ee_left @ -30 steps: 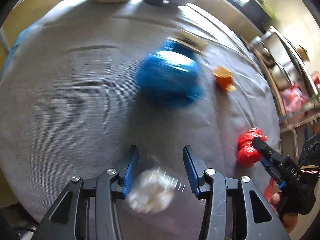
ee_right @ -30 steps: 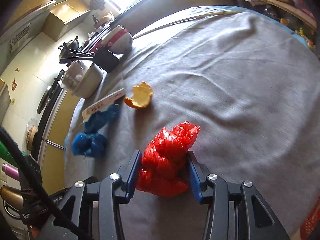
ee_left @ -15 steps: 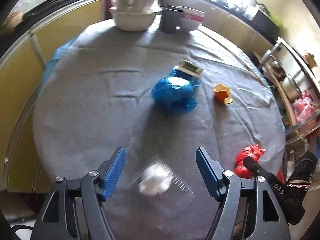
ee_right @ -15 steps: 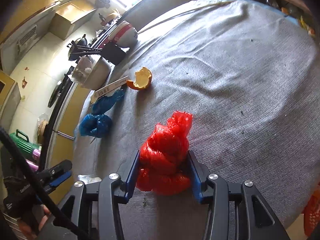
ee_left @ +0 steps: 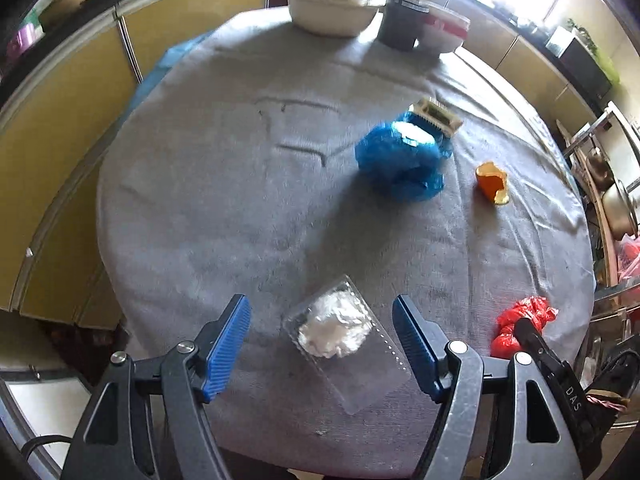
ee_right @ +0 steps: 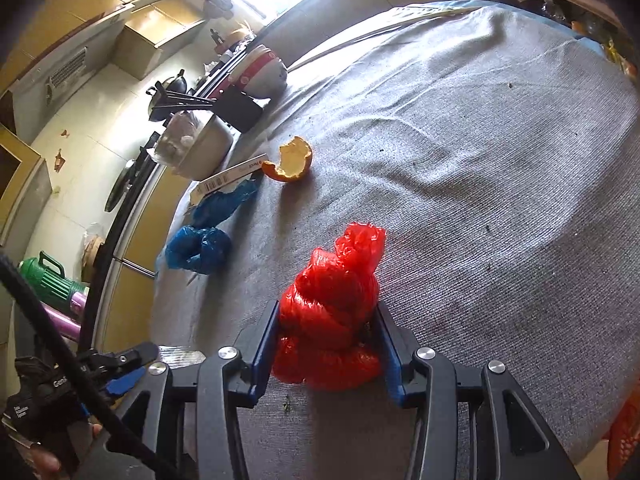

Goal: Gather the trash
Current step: 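Lift the red bag with the right gripper while the left gripper lifts the clear tray, then carry the red bag and clear tray to the red basket and release both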

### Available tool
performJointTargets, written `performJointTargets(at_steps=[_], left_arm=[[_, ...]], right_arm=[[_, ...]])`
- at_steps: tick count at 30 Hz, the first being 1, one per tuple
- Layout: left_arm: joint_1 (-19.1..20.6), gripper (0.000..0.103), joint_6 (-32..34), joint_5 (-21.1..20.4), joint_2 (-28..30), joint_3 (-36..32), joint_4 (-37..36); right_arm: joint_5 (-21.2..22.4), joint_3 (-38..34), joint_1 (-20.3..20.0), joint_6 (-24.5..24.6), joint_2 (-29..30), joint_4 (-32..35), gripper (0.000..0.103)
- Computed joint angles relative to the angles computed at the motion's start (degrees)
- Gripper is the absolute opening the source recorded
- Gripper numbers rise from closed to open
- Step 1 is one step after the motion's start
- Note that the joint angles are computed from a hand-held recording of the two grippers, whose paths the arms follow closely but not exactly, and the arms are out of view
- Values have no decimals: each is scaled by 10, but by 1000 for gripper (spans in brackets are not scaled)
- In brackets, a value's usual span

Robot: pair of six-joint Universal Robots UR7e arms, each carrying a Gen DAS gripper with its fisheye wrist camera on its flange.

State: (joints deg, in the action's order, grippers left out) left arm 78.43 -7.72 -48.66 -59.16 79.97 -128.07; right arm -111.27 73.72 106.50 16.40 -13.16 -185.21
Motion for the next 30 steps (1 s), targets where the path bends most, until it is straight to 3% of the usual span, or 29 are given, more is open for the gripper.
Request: performJointTargets(at_steps=[8, 12, 17, 21, 30], left_arm=[[12, 74, -16, -38, 18, -19, 66], [12, 53, 11, -44, 10, -7, 37], [-10, 52, 106, -19, -12, 37, -67], [-24, 52, 161, -30, -31, 64, -124], [-55, 52, 230, -48, -44, 102, -168]], right_arm=[[0, -1, 0, -2, 0, 2, 49], [-12, -6, 4, -9, 3, 4, 47], [-49, -13, 15, -41, 9, -15, 45], [-48, 7, 18, -59, -1, -64, 45], [-61, 78, 19, -88, -34, -172, 45]])
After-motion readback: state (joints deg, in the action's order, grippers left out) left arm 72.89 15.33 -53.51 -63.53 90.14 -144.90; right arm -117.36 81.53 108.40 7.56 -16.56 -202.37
